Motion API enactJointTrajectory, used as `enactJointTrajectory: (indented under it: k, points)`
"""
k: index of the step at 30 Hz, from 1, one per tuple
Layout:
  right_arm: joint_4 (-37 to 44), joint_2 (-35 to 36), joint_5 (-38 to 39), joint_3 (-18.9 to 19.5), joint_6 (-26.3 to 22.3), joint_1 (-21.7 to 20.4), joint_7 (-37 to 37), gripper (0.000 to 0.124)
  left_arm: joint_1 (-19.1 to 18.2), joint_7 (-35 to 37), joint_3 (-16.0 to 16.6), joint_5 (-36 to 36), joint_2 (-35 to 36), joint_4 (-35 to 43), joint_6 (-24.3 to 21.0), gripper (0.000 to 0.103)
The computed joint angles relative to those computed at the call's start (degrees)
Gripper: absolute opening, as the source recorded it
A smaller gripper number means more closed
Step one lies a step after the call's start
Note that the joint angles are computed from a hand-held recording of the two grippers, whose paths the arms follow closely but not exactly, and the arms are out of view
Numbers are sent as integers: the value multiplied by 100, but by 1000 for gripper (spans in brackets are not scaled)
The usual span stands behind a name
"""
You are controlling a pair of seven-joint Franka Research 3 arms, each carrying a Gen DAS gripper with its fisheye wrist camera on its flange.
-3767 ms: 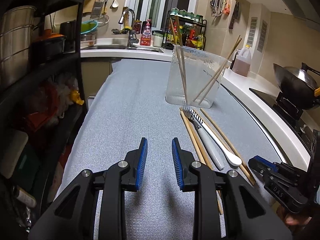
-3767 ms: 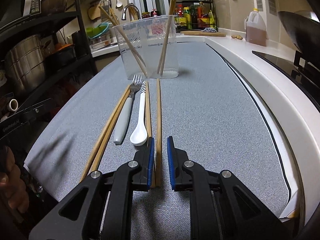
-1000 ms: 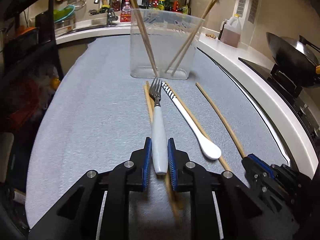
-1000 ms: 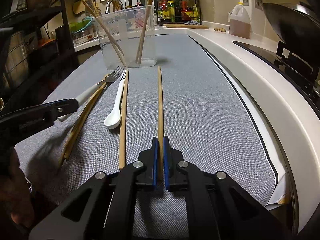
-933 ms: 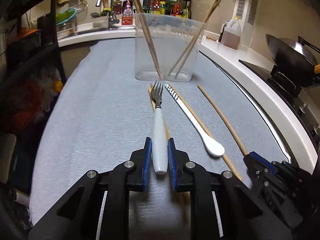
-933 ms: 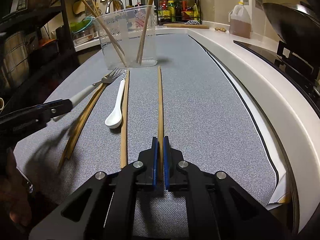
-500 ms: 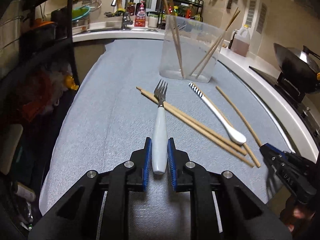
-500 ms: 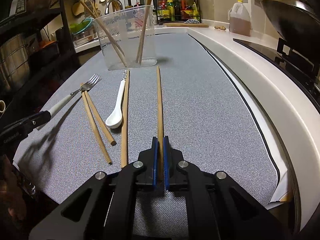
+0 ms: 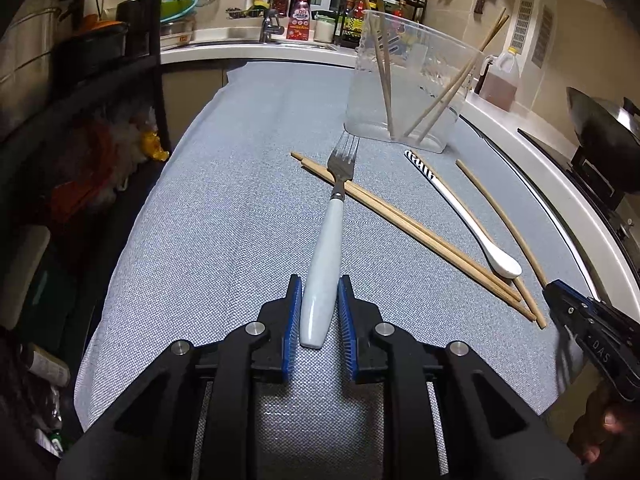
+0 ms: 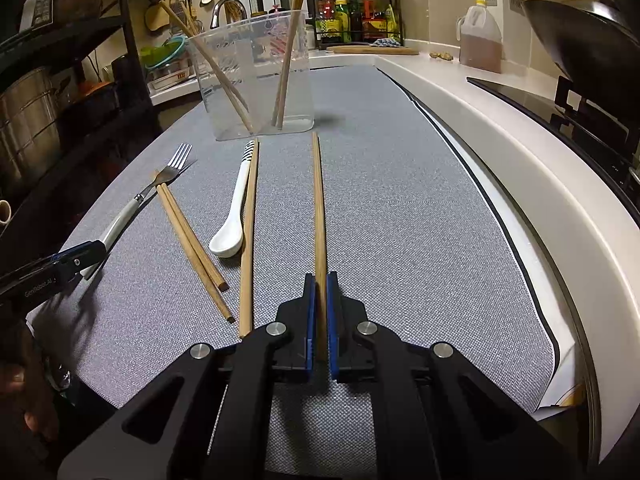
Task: Organize utensils
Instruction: 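Hold the chopstick in the right tool and the fork in the left tool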
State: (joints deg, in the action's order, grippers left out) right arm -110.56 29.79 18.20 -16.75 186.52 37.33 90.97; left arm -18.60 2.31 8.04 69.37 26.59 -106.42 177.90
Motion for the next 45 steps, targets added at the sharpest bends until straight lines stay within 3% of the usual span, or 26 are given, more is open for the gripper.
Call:
enactJointTrajectory:
  k: [8,14,30,45]
  points:
    - [-4,26,53,-72,43,87,-32,6,-61,-262,29,341,30,87,-122,20]
    - [-8,53,74,-248,38,269,-46,6,-19,-284,-137,645,51,190,-372,31]
    - [-24,172,216,-774,97,787,-148,6,212,-544,-467,1113,143,405,-688,31]
    - [-23,177,279,-791,94,813,-221,6,271,-586,-555,1185,158,448,-774,31]
